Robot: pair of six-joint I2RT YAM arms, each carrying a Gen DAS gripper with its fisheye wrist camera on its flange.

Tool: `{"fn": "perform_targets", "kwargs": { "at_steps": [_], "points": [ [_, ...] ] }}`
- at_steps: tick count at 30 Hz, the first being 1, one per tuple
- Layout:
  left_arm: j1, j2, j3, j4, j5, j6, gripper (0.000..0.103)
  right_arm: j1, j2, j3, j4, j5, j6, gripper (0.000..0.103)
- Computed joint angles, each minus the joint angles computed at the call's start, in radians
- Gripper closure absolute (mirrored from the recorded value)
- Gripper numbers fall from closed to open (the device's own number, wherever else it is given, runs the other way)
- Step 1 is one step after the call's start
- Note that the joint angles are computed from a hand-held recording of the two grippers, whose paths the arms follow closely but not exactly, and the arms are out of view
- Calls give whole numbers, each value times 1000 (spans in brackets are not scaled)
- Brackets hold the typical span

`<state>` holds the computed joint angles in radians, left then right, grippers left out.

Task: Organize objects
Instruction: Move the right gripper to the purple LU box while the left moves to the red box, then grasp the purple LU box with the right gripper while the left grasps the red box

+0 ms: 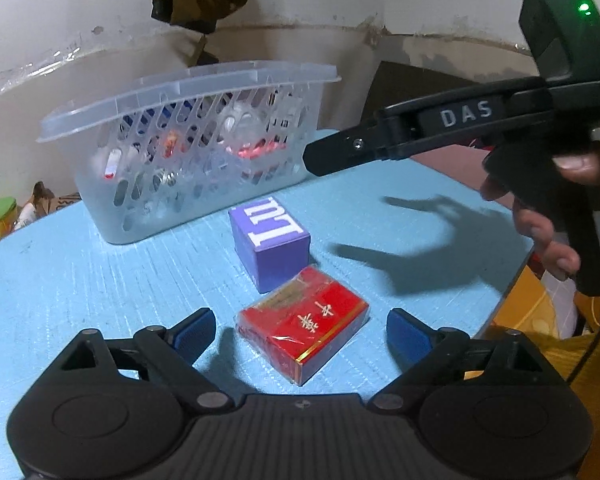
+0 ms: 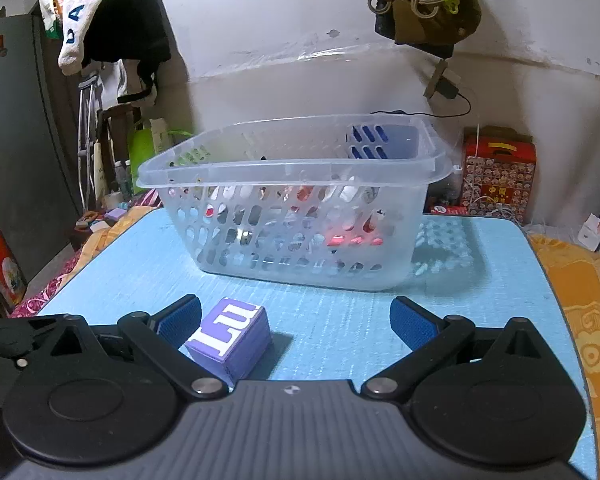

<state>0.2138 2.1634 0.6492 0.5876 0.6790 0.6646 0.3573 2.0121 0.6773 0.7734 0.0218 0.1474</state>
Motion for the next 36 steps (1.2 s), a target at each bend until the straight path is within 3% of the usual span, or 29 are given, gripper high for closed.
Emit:
{"fn": "perform_targets", "kwargs": {
  "at_steps": [4,5,7,12,22,30,33,35,36],
  "points": [
    [-9,25,17,20,-12,-14,10,7,11,10,-11,-5,8,0],
    [-10,29,23,15,-13,-15,12,10,16,16,-17,-6,10,0],
    [-11,36,45,-16,-13,-8,28,17,30,31,-32,-9,13,0],
    [2,42,52,-30,-10,32,37,41,58,69,-73,-5,12,0],
    [84,48,106,-102,1,71,39,48,100,133,-153,-48,17,1],
    [92,50,115,-104,-7,62,39,79,152,228,-233,-31,42,12],
    [87,50,111,-90,-13,63,37,86,163,241,-234,-28,56,22],
    [85,52,103,-77,-8,71,33,87,158,237,-232,-20,54,38],
    [85,50,96,-71,-3,75,31,85,155,239,-242,-24,48,38]
  ]
}}
